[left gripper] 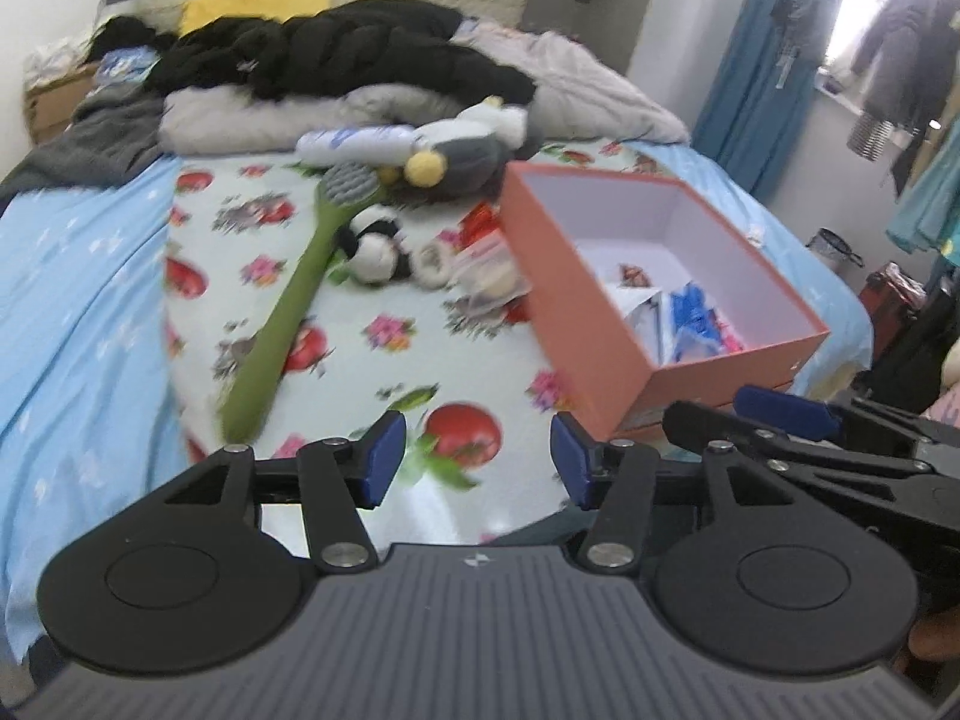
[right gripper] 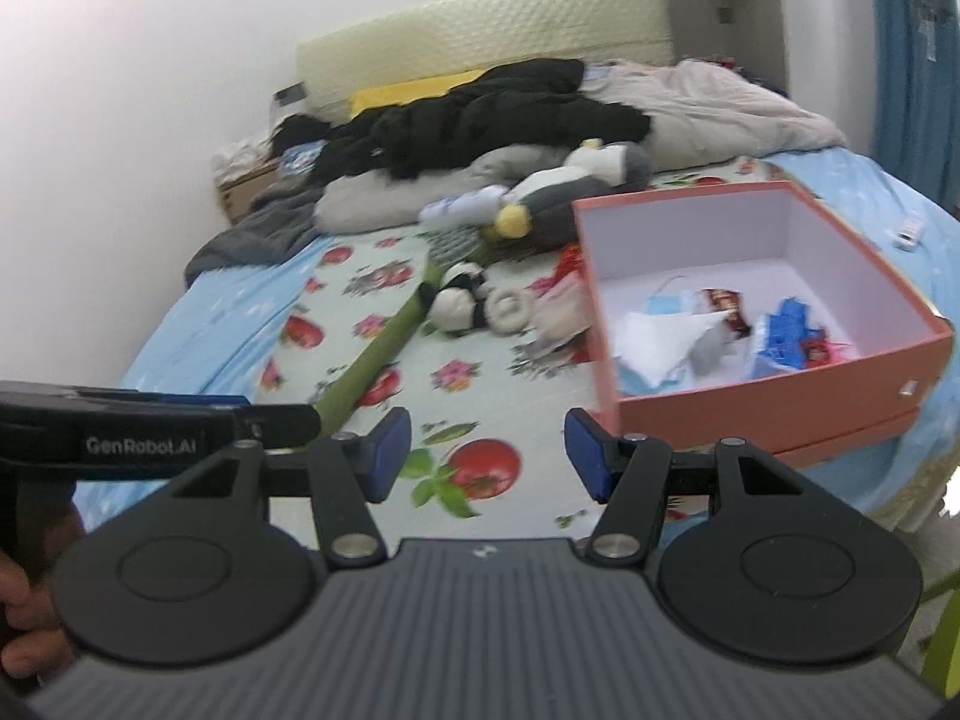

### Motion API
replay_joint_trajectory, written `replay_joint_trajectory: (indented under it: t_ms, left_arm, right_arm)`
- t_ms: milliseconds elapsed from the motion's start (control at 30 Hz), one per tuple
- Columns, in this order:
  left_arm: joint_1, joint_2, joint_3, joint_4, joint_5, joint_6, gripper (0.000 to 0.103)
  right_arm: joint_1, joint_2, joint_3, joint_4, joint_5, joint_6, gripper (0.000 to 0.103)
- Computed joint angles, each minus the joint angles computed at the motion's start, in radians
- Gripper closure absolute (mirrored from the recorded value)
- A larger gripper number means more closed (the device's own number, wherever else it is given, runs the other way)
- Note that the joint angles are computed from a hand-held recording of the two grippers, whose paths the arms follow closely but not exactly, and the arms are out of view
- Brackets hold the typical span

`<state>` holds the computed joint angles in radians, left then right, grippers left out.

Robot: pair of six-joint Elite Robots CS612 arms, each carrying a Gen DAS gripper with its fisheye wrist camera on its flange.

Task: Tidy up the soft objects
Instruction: 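Lift both open grippers away from the box toward the panda plush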

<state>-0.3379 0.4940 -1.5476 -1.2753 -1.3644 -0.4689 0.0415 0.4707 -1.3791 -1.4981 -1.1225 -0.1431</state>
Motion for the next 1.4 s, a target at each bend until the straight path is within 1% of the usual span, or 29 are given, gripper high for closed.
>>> replay_joint_trajectory:
  t_ms: [67, 167, 200, 233, 300, 400, 533, 767, 933, 1000, 1167, 1233, 1333, 1400]
  left_arm:
    - [0.006, 0.008, -0.012, 0.025, 0.003, -0.030, 0.042]
    - [0.018, 0.010, -0.013, 0.050, 0.004, -0.065, 0.041]
    - [0.022, 0.009, -0.009, 0.050, 0.006, -0.071, 0.038]
    - [0.025, 0.009, -0.005, 0.047, 0.011, -0.075, 0.034]
    - [0.032, 0.008, 0.004, 0.037, 0.021, -0.083, 0.033]
    - [0.046, 0.004, 0.027, 0.015, 0.013, -0.090, 0.033]
    - [0.068, -0.011, 0.074, 0.000, -0.005, -0.093, 0.033]
    - [0.107, -0.041, 0.178, -0.046, -0.037, -0.075, 0.033]
    - [0.134, -0.065, 0.268, -0.110, -0.080, -0.058, 0.033]
    - [0.144, -0.075, 0.306, -0.135, -0.097, -0.060, 0.033]
    - [0.164, -0.094, 0.390, -0.195, -0.121, -0.060, 0.034]
    - [0.175, -0.104, 0.429, -0.223, -0.142, -0.059, 0.034]
    - [0.186, -0.117, 0.483, -0.266, -0.159, -0.051, 0.038]
    - [0.195, -0.124, 0.519, -0.294, -0.182, -0.051, 0.041]
  right_arm:
    - [0.008, 0.000, 0.005, 0.009, 0.011, -0.032, 0.043]
    - [0.016, -0.005, 0.021, 0.015, 0.013, -0.045, 0.043]
    - [0.017, -0.005, 0.025, 0.014, 0.016, -0.046, 0.043]
    - [0.019, -0.008, 0.034, 0.015, 0.017, -0.046, 0.043]
    - [0.022, -0.012, 0.048, 0.017, 0.016, -0.048, 0.043]
    - [0.029, -0.025, 0.084, 0.021, 0.015, -0.065, 0.043]
    - [0.040, -0.043, 0.131, 0.008, 0.011, -0.086, 0.043]
    - [0.059, -0.080, 0.238, -0.053, -0.010, -0.087, 0.043]
    - [0.068, -0.111, 0.326, -0.090, -0.018, -0.067, 0.043]
    - [0.073, -0.128, 0.370, -0.103, -0.017, -0.079, 0.044]
    - [0.084, -0.168, 0.480, -0.170, -0.026, -0.072, 0.044]
    - [0.088, -0.190, 0.538, -0.203, -0.032, -0.063, 0.047]
    - [0.096, -0.221, 0.619, -0.252, -0.053, -0.057, 0.054]
    - [0.100, -0.244, 0.679, -0.285, -0.059, -0.048, 0.060]
